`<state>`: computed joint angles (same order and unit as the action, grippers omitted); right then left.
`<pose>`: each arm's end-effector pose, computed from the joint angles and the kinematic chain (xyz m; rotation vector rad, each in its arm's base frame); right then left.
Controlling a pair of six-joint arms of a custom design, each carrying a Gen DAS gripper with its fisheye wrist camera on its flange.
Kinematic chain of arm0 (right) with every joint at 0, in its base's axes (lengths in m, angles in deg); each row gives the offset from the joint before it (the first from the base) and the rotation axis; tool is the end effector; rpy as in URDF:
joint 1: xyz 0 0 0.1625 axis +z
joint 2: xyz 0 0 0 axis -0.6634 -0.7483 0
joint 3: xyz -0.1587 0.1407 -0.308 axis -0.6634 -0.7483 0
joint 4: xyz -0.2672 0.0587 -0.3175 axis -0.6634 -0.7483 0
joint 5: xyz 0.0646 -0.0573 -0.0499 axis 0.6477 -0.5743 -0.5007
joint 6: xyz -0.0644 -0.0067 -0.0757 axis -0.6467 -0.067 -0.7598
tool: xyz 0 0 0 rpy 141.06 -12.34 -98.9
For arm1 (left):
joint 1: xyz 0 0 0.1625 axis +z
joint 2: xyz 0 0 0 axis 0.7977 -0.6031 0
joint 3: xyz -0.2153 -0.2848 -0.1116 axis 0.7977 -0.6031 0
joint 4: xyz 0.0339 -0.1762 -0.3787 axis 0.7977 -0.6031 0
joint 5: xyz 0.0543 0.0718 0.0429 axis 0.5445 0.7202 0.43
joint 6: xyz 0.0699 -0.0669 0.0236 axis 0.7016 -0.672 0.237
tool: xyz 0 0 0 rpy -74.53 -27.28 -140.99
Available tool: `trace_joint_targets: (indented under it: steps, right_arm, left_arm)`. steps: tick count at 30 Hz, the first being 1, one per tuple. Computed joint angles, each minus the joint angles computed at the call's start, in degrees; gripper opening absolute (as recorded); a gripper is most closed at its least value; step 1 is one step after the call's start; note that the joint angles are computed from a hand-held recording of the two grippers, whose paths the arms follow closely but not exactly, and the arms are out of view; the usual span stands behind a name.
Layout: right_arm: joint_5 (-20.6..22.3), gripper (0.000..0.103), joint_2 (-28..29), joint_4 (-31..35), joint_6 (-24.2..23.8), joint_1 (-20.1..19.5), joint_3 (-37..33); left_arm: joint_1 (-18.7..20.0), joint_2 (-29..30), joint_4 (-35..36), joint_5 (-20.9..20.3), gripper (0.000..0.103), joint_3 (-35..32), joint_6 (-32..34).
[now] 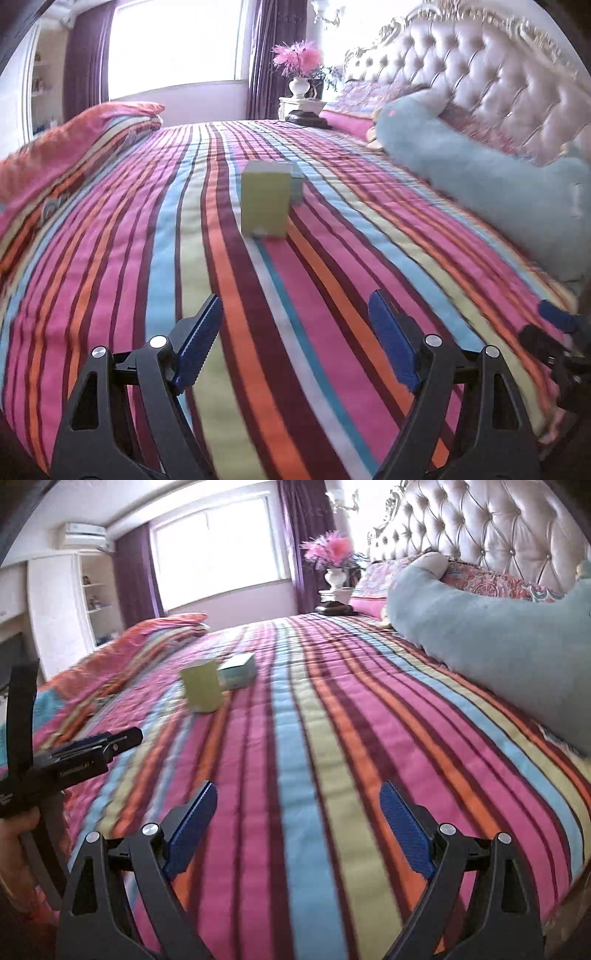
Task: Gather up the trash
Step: 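Move both open tools back toward the green and teal boxes on the bed, then grasp the lime-green box with the left tool while the right grasps the teal mosquito-liquid box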
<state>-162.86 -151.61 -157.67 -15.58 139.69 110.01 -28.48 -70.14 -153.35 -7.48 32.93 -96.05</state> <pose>0.1814 -0.4674 0.4675 0.8474 -2.4012 1.0717 -0.4872 -0.4687 0.1686 0.2818 2.1321 -1.1440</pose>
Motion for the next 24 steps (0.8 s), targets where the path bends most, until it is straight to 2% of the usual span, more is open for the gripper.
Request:
trace_joint_targets:
  steps: [2,4,8,14,17,19,24]
  right_arm:
    - [-1.43,0.085,4.62,-0.40,1.51,0.31,-3.37]
    - [-1.43,0.085,6.92,0.74,2.49,0.14,-5.78]
    - [-1.96,0.085,12.12,0.41,2.28,1.28,-10.03]
    - [-1.79,0.085,22.42,0.15,2.63,3.62,-20.26]
    - [-3.15,0.085,27.27,0.15,3.74,4.53,-24.99]
    - [-3.32,0.085,30.80,1.94,5.01,4.97,-28.88]
    - [-2.82,0.085,39.28,9.51,7.23,6.30,-39.43]
  left_arm:
    - [2.65,2.56,-2.67,0.97,0.079,-3.31,4.57]
    - [5.24,4.82,-7.07,1.97,0.079,-5.92,9.07]
    - [8.95,7.97,-17.35,0.77,0.079,-9.33,18.44]
    - [14.30,10.44,-25.72,-5.47,0.079,-14.13,22.15]
    - [15.79,11.52,-25.69,-6.93,0.079,-16.67,22.95]
    - [17.03,12.28,-24.38,-8.91,0.079,-18.88,23.00]
    - [18.87,12.76,-27.60,-13.02,0.079,-20.69,26.70]
